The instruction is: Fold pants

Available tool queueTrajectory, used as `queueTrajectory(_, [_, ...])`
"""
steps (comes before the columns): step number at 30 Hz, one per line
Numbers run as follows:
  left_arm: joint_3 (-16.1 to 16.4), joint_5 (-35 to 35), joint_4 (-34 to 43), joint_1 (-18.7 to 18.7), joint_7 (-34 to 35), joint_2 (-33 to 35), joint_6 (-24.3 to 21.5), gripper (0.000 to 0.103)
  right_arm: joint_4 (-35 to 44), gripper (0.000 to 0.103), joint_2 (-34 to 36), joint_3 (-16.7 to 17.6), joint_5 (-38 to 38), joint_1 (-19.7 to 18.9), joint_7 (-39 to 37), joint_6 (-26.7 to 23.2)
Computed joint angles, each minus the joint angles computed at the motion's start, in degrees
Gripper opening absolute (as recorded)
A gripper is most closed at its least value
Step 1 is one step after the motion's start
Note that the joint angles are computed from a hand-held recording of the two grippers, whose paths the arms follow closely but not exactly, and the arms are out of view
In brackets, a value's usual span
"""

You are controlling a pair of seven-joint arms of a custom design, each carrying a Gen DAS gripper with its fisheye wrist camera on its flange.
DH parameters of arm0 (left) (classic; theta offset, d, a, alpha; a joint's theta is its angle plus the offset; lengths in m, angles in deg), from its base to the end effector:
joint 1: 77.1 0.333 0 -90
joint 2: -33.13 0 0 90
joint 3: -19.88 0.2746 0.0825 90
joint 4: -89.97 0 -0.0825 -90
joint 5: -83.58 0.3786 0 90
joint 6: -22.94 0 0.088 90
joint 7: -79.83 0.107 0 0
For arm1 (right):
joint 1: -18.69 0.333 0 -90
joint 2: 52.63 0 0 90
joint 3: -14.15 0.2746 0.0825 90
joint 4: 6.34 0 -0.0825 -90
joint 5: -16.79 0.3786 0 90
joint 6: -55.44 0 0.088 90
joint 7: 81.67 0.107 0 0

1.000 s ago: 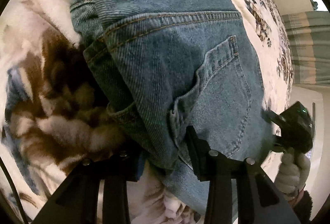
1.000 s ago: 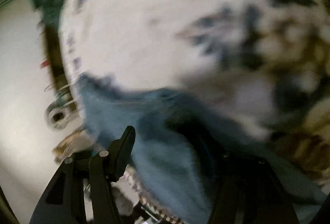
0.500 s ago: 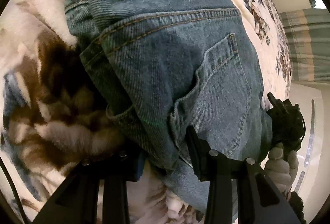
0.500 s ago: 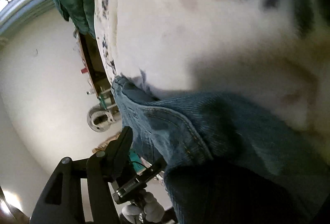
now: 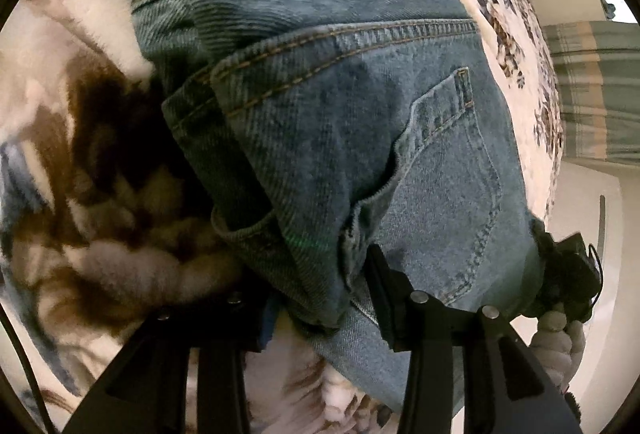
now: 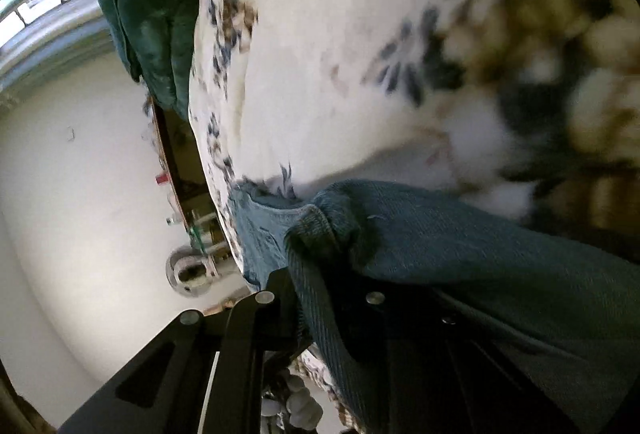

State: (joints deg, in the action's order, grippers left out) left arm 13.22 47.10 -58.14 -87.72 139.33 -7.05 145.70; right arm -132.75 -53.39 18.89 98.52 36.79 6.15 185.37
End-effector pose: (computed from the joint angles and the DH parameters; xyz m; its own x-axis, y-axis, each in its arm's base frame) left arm 0.3627 -0.1399 0.4814 0.4555 -0.7206 0.5228 -0.8731 -0.4763 0.1041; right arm 0.4907 0.2342 0.3727 -0.4420 -0.3693 -0.8175 -0.8880 0.3092 0.3404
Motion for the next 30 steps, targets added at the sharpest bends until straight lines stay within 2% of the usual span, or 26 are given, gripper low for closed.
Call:
queueTrajectory(2, [0.08, 0.15, -0.06, 0.01, 0.19, -0.12, -0.1, 0.039, -4.23, 0.01, -3.89, -0.41, 4.52, -0.29, -0.52, 6.15])
queueTrajectory(4, [-0.09, 0.43, 0.22, -0.02, 0.35, -0.1, -0.12, 0.039, -8.63, 0.01, -8.29, -1.46, 3.42, -0.82, 2.06, 10.53])
queueTrajectory(5, [-0.16, 0.63, 0.36, 0.01, 0.21, -0.19, -0.31, 0.039, -8.84, 0.011, -8.94, -2.02, 1.62, -0.9, 3.62, 10.62])
queueTrajectory(8, [-0.75, 2.04, 1.31, 0.45, -1.52, -0.72, -1.92, 0.039, -4.61, 0.012, -7.95, -2.98, -7.57, -0.65, 6.6, 5.73])
queueTrajectory(10, [-1.53, 3.68, 2.17, 0.76, -3.19, -1.57, -3.37, 0.039, -2.65, 0.019, -7.99, -3.4, -7.74, 0.15, 2.63, 1.02])
queueTrajectory(12, [-2.26, 5.39, 2.79, 0.88, -4.47, -2.68, -4.57, 0.039, 1.1, 0.023, -5.29, -3.12, -7.6, 1.31, -1.26, -5.74])
queueTrajectory(14, [-2.89, 6.47, 2.9, 0.74, -5.56, -4.02, -4.87, 0.039, 4.11, 0.023, -2.93, -1.4, -16.02, 1.76, 0.84, -8.67])
queueTrajectory(15, [-3.19, 7.13, 3.06, 0.67, -5.98, -4.31, -5.16, 0.039, 5.28, 0.023, -1.64, 0.43, -24.3, 1.45, 6.12, -6.84])
queueTrajectory(17, [-3.73, 8.68, 3.71, 0.53, -6.4, -4.33, -5.8, 0.04, 2.82, 0.015, -1.57, 0.41, -32.51, 1.79, 16.48, -1.45])
queueTrajectory(18, [-3.91, 9.33, 3.95, 0.44, -6.33, -4.27, -5.81, 0.045, 1.37, 0.0, -2.04, 0.45, -36.45, 1.55, 20.86, 1.26])
queueTrajectory(19, [-4.33, 10.12, 4.19, 0.52, -6.61, -4.23, -5.61, 0.049, 0.02, 0.0, -2.78, 0.4, -38.62, 1.43, 23.23, 2.63])
queueTrajectory(21, [-4.52, 10.2, 4.03, 0.14, -6.74, -4.41, -3.9, 0.068, -1.67, 0.0, -4.37, 0.27, -38.16, 1.72, 24.86, 5.29])
queueTrajectory(22, [-4.71, 10.2, 4.32, -0.25, -6.43, -3.99, -2.82, 0.072, -1.8, 0.005, -5.35, 0.17, -38.23, 2.0, 24.95, 5.58])
queueTrajectory(24, [-5.39, 12.6, 7.06, -0.57, -5.49, -1.53, -4.38, 0.096, -3.3, 0.006, -10.06, -0.29, -42.46, 1.98, 25.92, 4.42])
queueTrajectory(26, [-6.43, 15.27, 9.19, -0.6, -4.79, 0.17, -5.15, 0.097, -5.29, 0.019, -16.23, 0.89, -51.37, 2.4, 29.79, 3.7])
queueTrajectory(28, [-7.09, 16.5, 10.06, -0.94, -4.71, 0.62, -4.49, 0.097, -5.39, 0.064, -20.05, 2.43, -61.35, 2.31, 33.64, 0.8])
queueTrajectory(29, [-7.4, 17.1, 10.39, -1.06, -4.78, 0.83, -4.19, 0.097, -4.77, 0.068, -20.53, 2.42, -63.83, 2.69, 34.25, -0.9])
queueTrajectory(30, [-7.97, 18.13, 11.27, -1.16, -4.74, 1.56, -4.16, 0.097, -5.51, 0.068, -21.89, 1.11, -66.72, 4.11, 34.67, -3.7])
